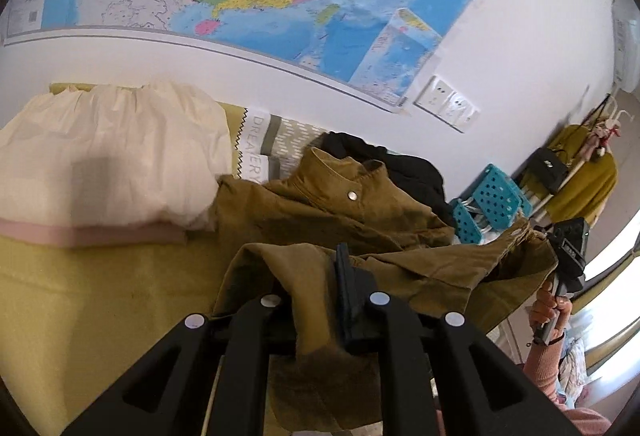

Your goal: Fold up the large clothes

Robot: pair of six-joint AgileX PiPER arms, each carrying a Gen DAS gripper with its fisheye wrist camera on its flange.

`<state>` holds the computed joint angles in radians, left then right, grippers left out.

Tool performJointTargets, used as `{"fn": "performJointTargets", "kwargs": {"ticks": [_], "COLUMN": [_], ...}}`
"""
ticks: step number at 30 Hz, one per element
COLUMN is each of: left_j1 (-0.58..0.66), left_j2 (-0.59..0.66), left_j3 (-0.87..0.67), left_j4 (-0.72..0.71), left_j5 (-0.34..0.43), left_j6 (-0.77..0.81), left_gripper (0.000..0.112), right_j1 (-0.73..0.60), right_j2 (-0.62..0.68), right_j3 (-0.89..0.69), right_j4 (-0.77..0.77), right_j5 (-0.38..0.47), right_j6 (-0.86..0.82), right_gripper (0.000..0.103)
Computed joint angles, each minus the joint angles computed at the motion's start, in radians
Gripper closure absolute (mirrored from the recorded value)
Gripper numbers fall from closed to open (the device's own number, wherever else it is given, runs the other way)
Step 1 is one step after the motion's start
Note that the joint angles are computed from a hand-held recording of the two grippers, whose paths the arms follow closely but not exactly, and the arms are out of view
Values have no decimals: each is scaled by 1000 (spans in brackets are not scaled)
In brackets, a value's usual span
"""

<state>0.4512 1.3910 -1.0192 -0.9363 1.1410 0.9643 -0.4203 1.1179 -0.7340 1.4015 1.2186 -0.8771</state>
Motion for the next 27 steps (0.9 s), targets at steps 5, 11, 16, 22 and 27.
{"fn": "performJointTargets", "kwargs": {"ticks": [5,11,16,22,27], "left_j1": [-88,-166,-199,-215,-228], "left_j2": [85,213,310,389,461], "left_j3": [-106,-234,-324,-398,-479], "left_j4": [63,135,169,183,205], "left_j5": [-73,-131,-141,-138,-120], "left_j6": [-102,-216,-276,-311,-354], "left_gripper": [100,100,100,100,100], "right_j1": [83,135,157,177,192], "right_j2": [128,244,321,389,450], "right_j3": [-82,-161,-211,-267,-310], "right_j4": [4,-4,-17,-35,-41], "right_j5": [-98,-166,-193,-216,-239], "right_j6": [22,42,61,83,103], "right_gripper": [93,92,92,92,92]}}
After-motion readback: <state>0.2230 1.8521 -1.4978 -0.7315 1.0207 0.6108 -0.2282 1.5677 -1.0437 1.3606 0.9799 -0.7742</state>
